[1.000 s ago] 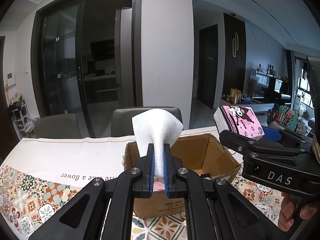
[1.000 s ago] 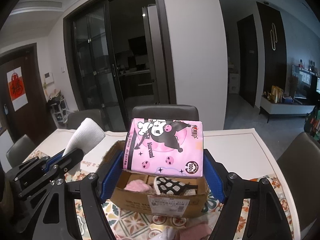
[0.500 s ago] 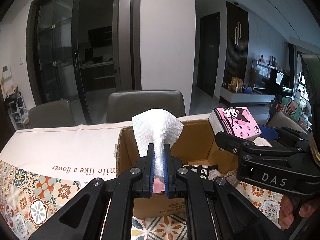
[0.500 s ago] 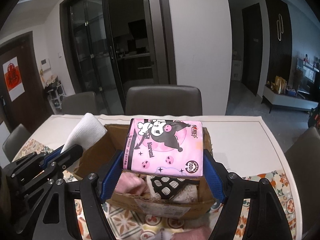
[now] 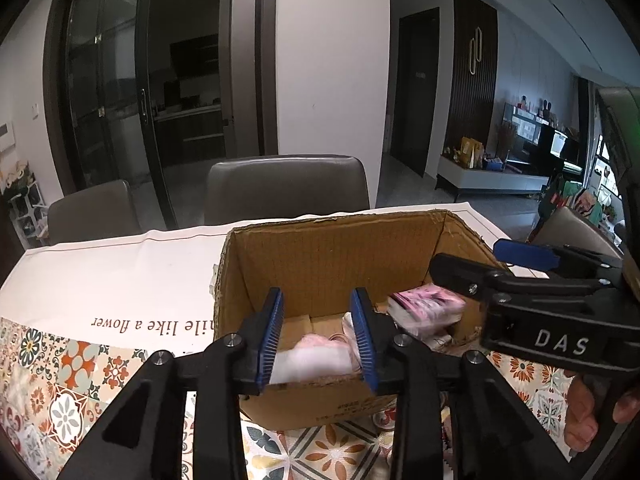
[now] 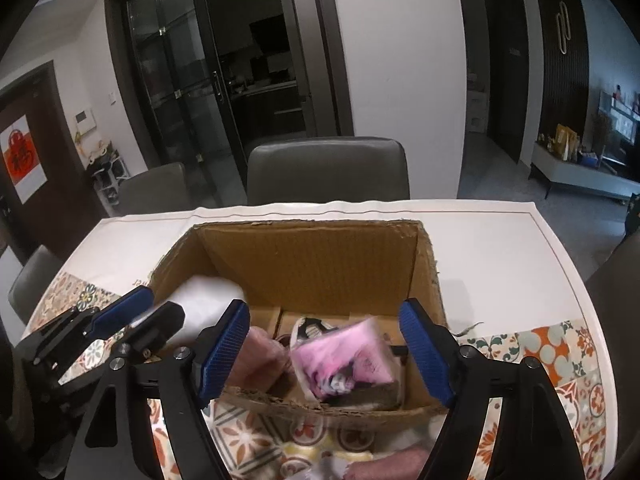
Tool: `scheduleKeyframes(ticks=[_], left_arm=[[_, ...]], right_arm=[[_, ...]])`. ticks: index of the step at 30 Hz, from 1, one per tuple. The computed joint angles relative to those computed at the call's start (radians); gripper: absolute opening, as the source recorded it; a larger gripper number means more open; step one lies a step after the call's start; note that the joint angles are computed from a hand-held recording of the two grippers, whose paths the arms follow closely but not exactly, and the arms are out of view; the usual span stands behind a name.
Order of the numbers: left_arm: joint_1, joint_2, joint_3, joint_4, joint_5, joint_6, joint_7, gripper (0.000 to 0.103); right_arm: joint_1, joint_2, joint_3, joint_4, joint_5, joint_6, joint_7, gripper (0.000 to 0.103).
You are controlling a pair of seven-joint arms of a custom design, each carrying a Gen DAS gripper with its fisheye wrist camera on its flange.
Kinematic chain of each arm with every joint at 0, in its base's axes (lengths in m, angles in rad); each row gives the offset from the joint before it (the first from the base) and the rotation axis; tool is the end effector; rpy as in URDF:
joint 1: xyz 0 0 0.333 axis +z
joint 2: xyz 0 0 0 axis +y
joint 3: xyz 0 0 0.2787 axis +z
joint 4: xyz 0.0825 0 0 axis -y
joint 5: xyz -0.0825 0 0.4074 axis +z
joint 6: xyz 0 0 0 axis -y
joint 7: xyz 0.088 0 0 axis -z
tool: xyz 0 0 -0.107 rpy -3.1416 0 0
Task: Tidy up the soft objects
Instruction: 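Open the left tool to drop the white pad while the right tool releases the packet, then move both tools back down to the pink towel and white cloth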
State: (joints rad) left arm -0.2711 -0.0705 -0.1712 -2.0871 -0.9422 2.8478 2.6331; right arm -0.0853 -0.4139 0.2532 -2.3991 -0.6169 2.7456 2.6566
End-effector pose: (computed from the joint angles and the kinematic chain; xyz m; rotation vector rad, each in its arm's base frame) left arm 0.5554 -0.2171 0.4886 -1.0390 2.2652 -1.1918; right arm 0.4948 0.1140 0.5001 -1.3227 2.0245 -0.8243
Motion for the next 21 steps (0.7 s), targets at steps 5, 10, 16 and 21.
scheduleKeyframes(ticks=[5, 10, 16, 21], left_arm=[[-0.011, -0.031, 0.007, -0.026, -0.034, 0.017, 0.028, 0.038], [-0.046, -0.087, 0.033, -0.07, -0.103, 0.035, 0.097, 0.038], [-0.095, -0.15, 0.07, -0.121, -0.152, 0.051, 0.147, 0.04], [-0.122, -0.198, 0.092, -0.167, -0.143, 0.045, 0.137, 0.04]], right_arm=[[-0.01, -0.035, 0.019, -0.016, -0.024, -0.011, 0.027, 0.079], [-0.022, -0.105, 0.046, -0.052, -0.044, -0.026, 0.066, 0.078], [-0.024, -0.179, 0.064, -0.093, -0.018, -0.049, 0.067, 0.078], [-0.022, -0.251, 0.08, -0.142, 0.019, -0.072, 0.059, 0.078]])
